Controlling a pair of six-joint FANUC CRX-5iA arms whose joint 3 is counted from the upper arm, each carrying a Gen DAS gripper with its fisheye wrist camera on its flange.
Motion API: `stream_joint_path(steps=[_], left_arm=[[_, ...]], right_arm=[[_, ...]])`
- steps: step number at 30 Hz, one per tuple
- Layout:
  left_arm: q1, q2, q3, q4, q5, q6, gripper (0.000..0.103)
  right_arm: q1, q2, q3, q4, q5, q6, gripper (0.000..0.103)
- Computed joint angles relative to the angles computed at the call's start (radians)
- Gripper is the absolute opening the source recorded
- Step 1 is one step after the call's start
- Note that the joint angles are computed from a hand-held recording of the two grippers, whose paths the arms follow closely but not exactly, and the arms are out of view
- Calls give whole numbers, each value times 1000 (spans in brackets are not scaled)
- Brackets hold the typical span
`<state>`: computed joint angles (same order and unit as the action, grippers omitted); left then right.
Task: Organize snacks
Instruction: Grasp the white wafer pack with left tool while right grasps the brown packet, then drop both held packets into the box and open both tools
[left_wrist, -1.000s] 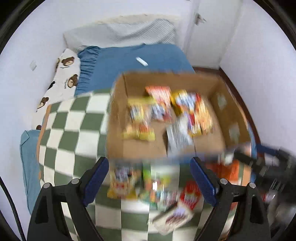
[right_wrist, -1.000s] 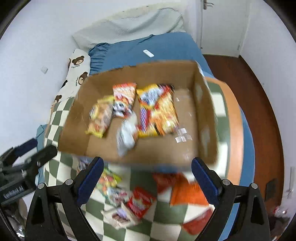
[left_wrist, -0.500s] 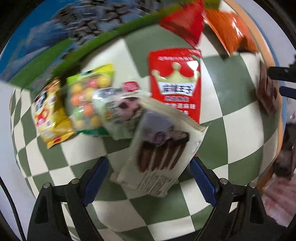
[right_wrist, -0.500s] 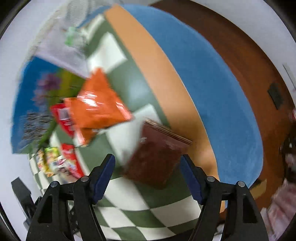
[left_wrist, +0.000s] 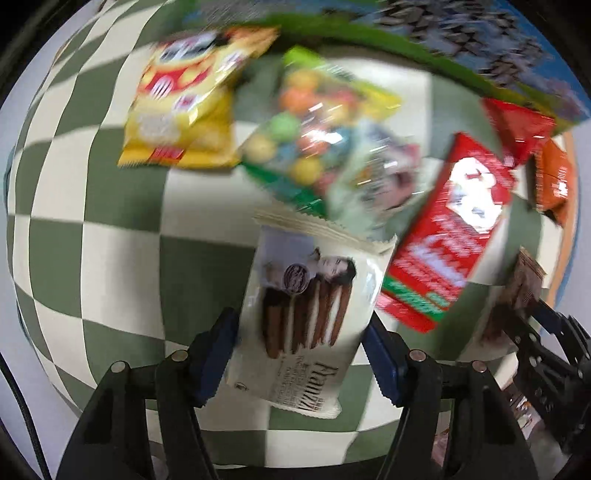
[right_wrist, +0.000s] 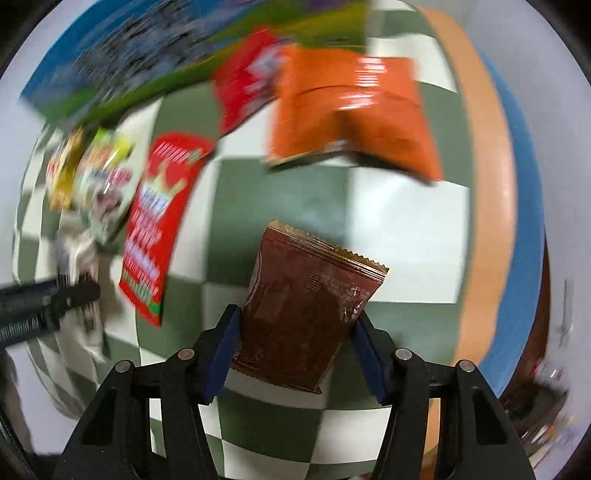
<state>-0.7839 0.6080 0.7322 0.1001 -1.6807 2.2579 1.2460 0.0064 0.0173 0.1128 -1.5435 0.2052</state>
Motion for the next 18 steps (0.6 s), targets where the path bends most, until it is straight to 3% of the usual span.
stream_joint_path(steps=[6,8,9,12,18], left_arm=[[11,6,-45,-6,18,-29,65],[-11,36,25,-42,-16,-36,65],[-22,58,79,-64,-41,-36,58],[-48,98,192,-106,-88,-36,56],[-48,106,325,-76,-91,-11,56]], right_arm=[[-24,-10,-24,-17,56,-20,72],[-44,-6,-20,-20,60,-2,73],[-45,-7,-22,-16,60,-4,72],[-15,-7,-32,10,41,-36,62],[28,-34,-23,44,66,-107,60]])
